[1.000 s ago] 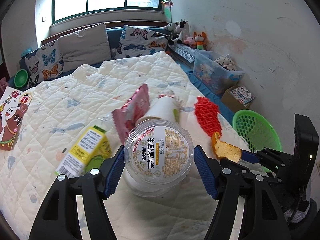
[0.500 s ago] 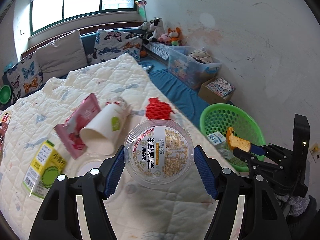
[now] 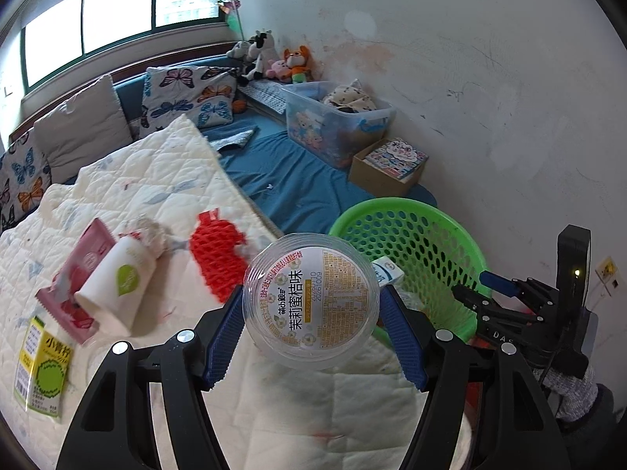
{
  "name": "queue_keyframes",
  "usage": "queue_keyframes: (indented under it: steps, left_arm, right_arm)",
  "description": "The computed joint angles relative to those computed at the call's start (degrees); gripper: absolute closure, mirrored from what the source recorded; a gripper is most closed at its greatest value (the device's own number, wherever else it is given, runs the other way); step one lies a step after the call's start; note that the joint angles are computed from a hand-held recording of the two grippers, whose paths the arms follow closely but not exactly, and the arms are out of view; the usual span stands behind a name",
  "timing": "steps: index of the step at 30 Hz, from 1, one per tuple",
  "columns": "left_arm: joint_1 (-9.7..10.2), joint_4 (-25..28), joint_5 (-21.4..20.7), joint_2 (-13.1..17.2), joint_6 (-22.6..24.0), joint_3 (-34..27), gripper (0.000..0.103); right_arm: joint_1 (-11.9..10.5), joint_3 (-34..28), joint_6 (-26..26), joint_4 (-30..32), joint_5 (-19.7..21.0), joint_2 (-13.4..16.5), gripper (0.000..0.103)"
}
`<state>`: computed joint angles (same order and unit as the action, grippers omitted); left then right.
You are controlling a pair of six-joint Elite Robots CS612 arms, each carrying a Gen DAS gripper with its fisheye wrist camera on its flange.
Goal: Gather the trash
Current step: 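Carry pudding cup and bread over the green basket and open both tools, then return to the mattress and grasp the clear plastic container with the left tool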
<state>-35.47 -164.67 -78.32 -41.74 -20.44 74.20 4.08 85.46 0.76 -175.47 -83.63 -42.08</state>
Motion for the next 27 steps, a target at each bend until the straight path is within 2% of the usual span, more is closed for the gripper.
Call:
queue_keyframes:
  steps: [11,20,23,25,27]
  left_arm:
    - [-0.91,5.76,-4.02,4.77,1.35,-7.98,0.037]
    - [-0.93,9.73,-7.87,8.29,0.70,-13.38,0.037]
    - [-0.95,9.97,-8.97,8.84,0.28,-14.03,0.033]
    - [-0.88,9.13,-9.67,8.87,-0.27,-13.77,0.026]
    - [-0.80,8.93,-10.56,8.89,-0.30,-13.64,0.026]
  right_arm:
    - [-0.69,4.97,-1.30,-5.06,-0.56,-2.10,0.033]
    - [-0.98,6.13,-0.11,-6.55,1.44,-2.52,0.030]
    - [-1.02,6.45,0.35,-6.74,1.68,-2.55,0.030]
    - [-0.97,6.72,0.58,-6.66,1.74,-2.62,0.030]
    - [-0.96,6.79,0.65,-6.52,1.64,-2.62,0.030]
